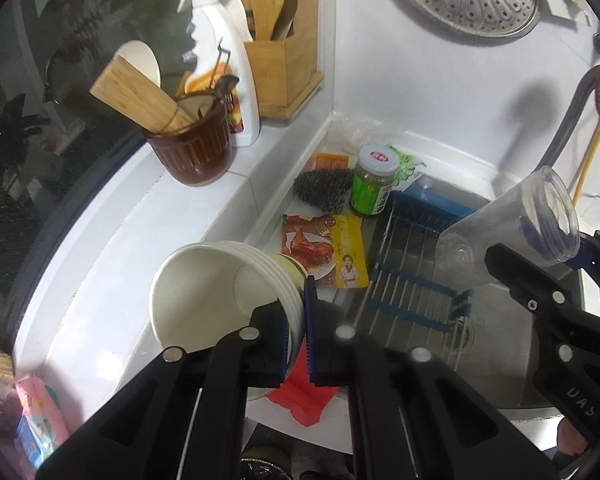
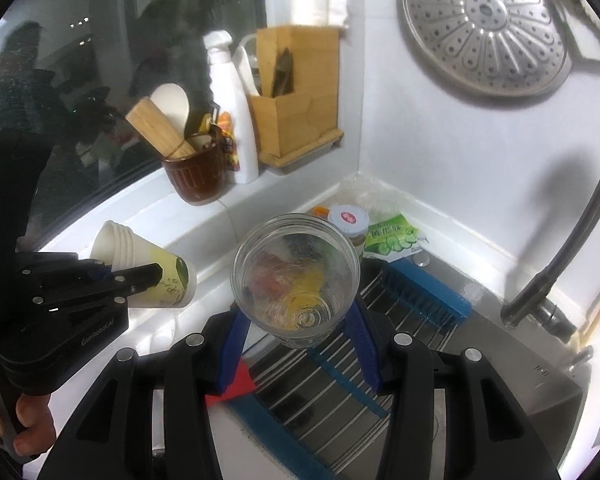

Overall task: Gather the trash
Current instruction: 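Lift the paper cups with the left tool while right carries the clear cup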

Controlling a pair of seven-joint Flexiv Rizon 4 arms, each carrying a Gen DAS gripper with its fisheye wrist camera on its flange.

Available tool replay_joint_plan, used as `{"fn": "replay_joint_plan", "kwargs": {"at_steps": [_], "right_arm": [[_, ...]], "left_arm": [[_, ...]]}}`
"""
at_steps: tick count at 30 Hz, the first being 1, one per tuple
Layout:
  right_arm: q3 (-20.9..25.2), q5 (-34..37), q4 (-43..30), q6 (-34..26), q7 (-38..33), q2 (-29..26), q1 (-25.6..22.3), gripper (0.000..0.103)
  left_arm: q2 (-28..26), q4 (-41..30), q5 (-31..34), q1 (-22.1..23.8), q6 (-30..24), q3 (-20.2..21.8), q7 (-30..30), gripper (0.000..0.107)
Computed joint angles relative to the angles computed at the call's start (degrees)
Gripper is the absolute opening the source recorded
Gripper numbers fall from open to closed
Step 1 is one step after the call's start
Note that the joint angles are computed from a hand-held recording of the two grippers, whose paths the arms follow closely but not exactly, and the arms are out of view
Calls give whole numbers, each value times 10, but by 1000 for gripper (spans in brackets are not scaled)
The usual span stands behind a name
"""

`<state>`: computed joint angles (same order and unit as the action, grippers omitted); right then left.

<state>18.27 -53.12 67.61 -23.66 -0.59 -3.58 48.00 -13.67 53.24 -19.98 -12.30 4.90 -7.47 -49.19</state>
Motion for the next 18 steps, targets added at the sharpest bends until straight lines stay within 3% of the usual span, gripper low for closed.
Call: {"fn": "replay_joint_plan", "kwargs": {"at_steps": [18], "right_arm": [[-52, -109, -130, -71, -52, -81, 137, 46]], "left_arm": [[76, 54, -89, 55, 6, 27, 43, 7]]}}
